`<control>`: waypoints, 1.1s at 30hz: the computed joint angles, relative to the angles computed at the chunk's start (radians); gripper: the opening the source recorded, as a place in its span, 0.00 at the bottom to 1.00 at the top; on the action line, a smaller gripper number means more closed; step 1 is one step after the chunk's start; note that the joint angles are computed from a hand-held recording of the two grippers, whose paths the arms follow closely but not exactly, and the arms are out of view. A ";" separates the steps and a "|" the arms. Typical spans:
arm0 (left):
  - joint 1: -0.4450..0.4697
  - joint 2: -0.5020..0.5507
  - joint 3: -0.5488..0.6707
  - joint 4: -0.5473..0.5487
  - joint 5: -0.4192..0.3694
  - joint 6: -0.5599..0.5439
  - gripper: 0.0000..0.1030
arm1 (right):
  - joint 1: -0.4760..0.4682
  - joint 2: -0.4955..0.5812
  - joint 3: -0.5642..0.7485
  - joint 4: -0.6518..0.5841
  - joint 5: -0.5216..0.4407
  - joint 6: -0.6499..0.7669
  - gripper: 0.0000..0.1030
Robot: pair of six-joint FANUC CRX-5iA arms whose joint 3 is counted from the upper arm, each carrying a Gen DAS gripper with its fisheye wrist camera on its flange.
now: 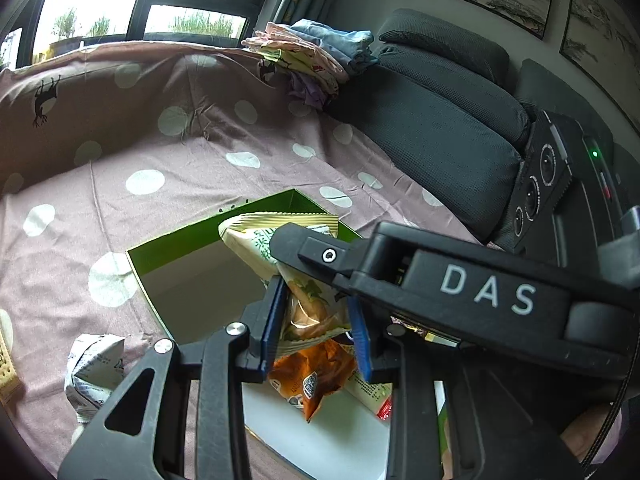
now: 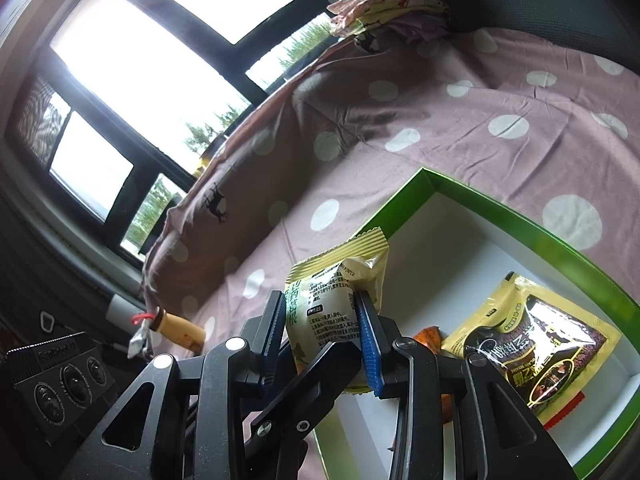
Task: Organize snacks
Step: 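Carry the cookie packet with the right tool over the box and lower it, then open the right tool to drop the cookie packet and withdraw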
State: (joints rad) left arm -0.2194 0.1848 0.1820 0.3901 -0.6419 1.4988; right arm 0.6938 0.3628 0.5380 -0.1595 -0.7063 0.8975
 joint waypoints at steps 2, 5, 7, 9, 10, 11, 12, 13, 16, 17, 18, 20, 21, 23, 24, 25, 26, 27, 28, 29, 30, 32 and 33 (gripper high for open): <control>0.004 0.012 0.000 0.041 -0.011 -0.023 0.29 | -0.002 0.008 0.009 0.009 -0.023 -0.022 0.37; 0.008 0.030 0.004 0.081 -0.029 -0.036 0.28 | -0.002 0.021 0.024 0.037 -0.060 -0.063 0.37; 0.010 0.044 0.015 0.092 -0.049 -0.035 0.29 | -0.005 0.030 0.035 0.040 -0.081 -0.079 0.37; 0.010 0.055 0.025 0.102 -0.065 -0.032 0.29 | -0.009 0.038 0.045 0.038 -0.101 -0.095 0.37; 0.011 0.062 0.030 0.106 -0.074 -0.031 0.29 | -0.012 0.041 0.049 0.038 -0.110 -0.102 0.37; 0.012 0.065 0.032 0.109 -0.082 -0.029 0.29 | -0.013 0.043 0.051 0.039 -0.116 -0.110 0.37; 0.013 0.073 0.044 0.106 -0.100 -0.021 0.29 | -0.015 0.047 0.055 0.038 -0.126 -0.118 0.37; 0.014 0.082 0.060 0.099 -0.120 -0.011 0.29 | -0.017 0.052 0.063 0.034 -0.138 -0.124 0.37; 0.016 0.098 0.085 0.086 -0.153 0.012 0.29 | -0.026 0.064 0.079 0.014 -0.163 -0.138 0.37; 0.016 0.103 0.094 0.084 -0.163 0.017 0.29 | -0.027 0.066 0.081 0.016 -0.168 -0.145 0.37; 0.016 0.109 0.103 0.082 -0.172 0.022 0.29 | -0.026 0.067 0.082 0.020 -0.172 -0.154 0.37; 0.016 0.120 0.121 0.071 -0.193 0.037 0.29 | -0.025 0.069 0.083 0.030 -0.177 -0.167 0.37; 0.016 0.128 0.134 0.065 -0.207 0.047 0.29 | -0.023 0.072 0.086 0.039 -0.183 -0.176 0.37; 0.018 0.139 0.148 0.061 -0.224 0.057 0.29 | -0.020 0.082 0.097 0.058 -0.203 -0.196 0.37; 0.017 0.143 0.155 0.054 -0.230 0.065 0.29 | -0.020 0.085 0.100 0.063 -0.210 -0.205 0.37; 0.016 0.143 0.156 0.047 -0.231 0.071 0.29 | -0.020 0.086 0.101 0.065 -0.215 -0.211 0.37; 0.015 0.144 0.157 0.043 -0.231 0.075 0.29 | -0.022 0.087 0.101 0.064 -0.217 -0.214 0.37; 0.015 0.146 0.160 0.042 -0.236 0.078 0.30 | -0.023 0.088 0.102 0.063 -0.219 -0.217 0.37; 0.015 0.150 0.165 0.041 -0.243 0.083 0.31 | -0.024 0.090 0.103 0.066 -0.222 -0.223 0.37; 0.016 0.153 0.167 0.041 -0.249 0.088 0.32 | -0.023 0.092 0.104 0.073 -0.227 -0.231 0.37; 0.017 0.156 0.173 0.035 -0.256 0.096 0.33 | -0.021 0.095 0.109 0.083 -0.237 -0.240 0.37; 0.015 0.156 0.174 0.030 -0.255 0.099 0.33 | -0.018 0.102 0.116 0.100 -0.252 -0.251 0.37; 0.015 0.156 0.175 0.029 -0.256 0.102 0.33 | -0.019 0.100 0.114 0.099 -0.249 -0.251 0.37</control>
State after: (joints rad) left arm -0.2044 0.3412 0.3568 0.4188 -0.8982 1.6009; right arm 0.6752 0.4629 0.6519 -0.0609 -0.9556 0.6465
